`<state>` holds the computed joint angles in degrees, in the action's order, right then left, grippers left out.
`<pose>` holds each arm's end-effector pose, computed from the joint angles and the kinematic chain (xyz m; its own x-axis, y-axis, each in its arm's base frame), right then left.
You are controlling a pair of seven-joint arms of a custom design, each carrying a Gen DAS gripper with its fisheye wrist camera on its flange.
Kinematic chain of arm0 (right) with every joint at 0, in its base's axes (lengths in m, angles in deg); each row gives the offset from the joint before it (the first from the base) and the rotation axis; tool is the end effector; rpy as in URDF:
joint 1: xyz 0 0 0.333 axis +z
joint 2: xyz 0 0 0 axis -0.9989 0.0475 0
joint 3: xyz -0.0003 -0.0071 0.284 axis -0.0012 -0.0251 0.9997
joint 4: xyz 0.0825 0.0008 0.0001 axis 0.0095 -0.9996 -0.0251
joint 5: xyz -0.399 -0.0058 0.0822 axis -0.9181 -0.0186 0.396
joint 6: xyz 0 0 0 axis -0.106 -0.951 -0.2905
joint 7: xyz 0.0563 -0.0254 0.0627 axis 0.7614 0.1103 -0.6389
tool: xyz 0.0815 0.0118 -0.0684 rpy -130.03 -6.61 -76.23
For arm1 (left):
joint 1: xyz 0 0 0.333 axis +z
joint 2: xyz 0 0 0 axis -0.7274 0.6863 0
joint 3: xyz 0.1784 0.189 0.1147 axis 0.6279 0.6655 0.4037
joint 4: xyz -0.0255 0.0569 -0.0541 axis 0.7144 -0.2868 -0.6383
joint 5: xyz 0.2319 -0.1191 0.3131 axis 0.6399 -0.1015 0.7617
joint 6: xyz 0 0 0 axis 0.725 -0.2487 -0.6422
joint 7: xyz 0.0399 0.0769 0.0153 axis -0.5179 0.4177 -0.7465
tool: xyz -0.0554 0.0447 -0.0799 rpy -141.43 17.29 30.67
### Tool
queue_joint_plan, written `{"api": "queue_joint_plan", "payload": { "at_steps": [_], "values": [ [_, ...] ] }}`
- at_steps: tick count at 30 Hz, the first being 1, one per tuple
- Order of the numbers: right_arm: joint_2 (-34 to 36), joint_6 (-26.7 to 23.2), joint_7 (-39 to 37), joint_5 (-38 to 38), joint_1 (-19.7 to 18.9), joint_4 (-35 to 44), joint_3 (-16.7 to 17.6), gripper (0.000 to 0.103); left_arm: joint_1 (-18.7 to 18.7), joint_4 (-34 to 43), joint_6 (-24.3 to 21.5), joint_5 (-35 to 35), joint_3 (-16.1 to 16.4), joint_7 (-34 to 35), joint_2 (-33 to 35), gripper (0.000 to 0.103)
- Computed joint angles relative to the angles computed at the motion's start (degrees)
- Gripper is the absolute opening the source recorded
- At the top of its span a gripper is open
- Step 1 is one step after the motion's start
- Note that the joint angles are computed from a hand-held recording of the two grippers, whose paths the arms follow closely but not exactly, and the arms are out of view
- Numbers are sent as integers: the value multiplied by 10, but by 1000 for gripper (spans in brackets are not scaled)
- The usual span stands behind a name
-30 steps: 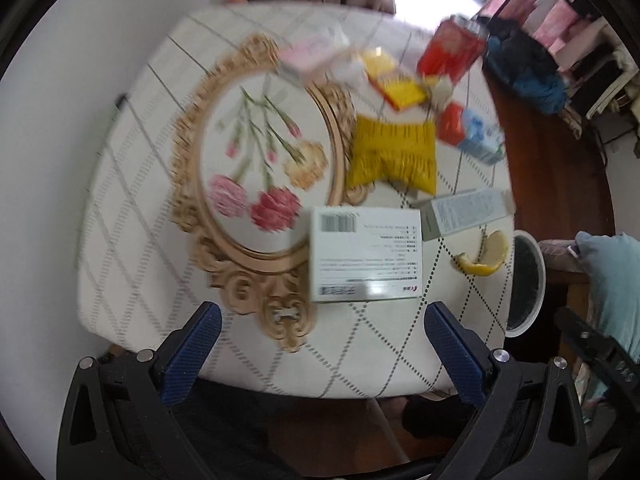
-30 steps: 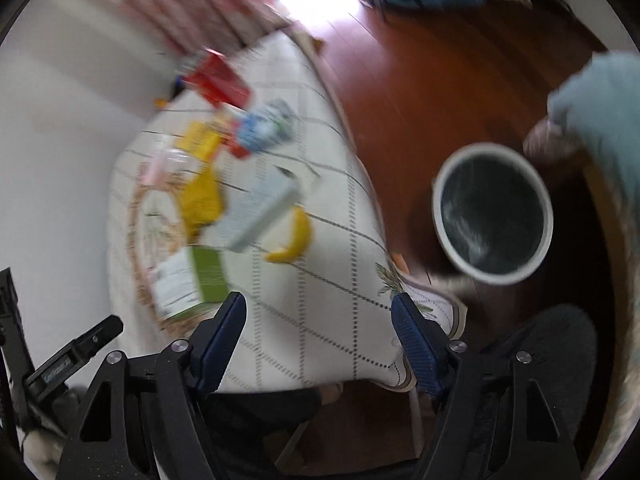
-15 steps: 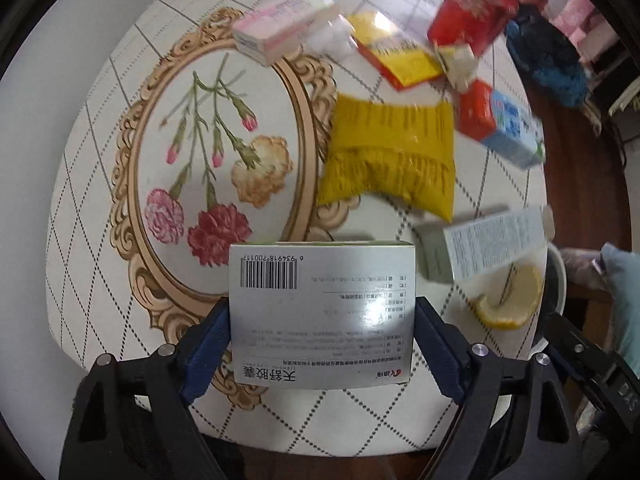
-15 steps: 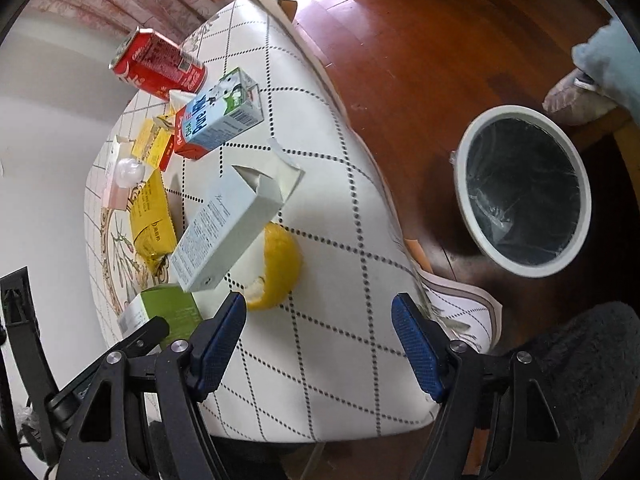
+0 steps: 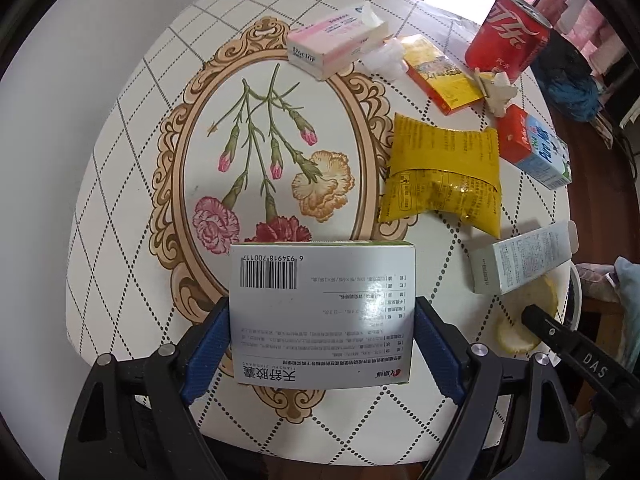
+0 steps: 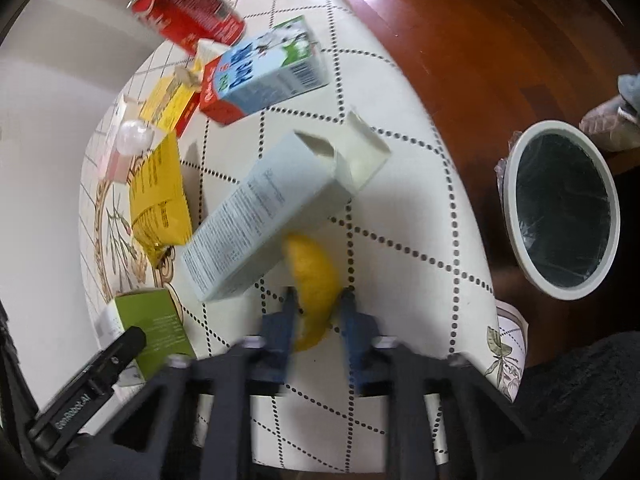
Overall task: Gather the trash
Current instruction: 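Grasp the white medicine box with the left gripper while the right gripper grasps the banana peel, then carry both items over the white bin and open both grippers to drop them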
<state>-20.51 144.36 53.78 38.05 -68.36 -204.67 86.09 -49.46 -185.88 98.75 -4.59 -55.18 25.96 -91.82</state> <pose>0.4448 0.1593 0.4390 -0.2538 -0.8975 -0.3606 -0.9612 0.2757 -0.0096 0.4436 -0.1134 0.4673 0.1781 -0.9840 0.0103 -0.9738 -0.1777 -0.1415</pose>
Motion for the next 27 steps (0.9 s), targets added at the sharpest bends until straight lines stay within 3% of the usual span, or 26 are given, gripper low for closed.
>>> {"api": "queue_joint_plan", "payload": {
  "at_steps": [12, 19, 27],
  "values": [
    [-52, 0, -17, -31, 4, -12, 0, 9, -22, 0, 13, 36, -30, -4, -67, 86],
    [-134, -1, -34, -53, -3, -30, -14, 8, -35, 24, 30, 27, -30, 18, -93, 86],
    [-237, -44, -67, -106, -52, -37, -53, 8, -74, 97, 61, -16, -47, 43, -56, 86]
  ]
}}
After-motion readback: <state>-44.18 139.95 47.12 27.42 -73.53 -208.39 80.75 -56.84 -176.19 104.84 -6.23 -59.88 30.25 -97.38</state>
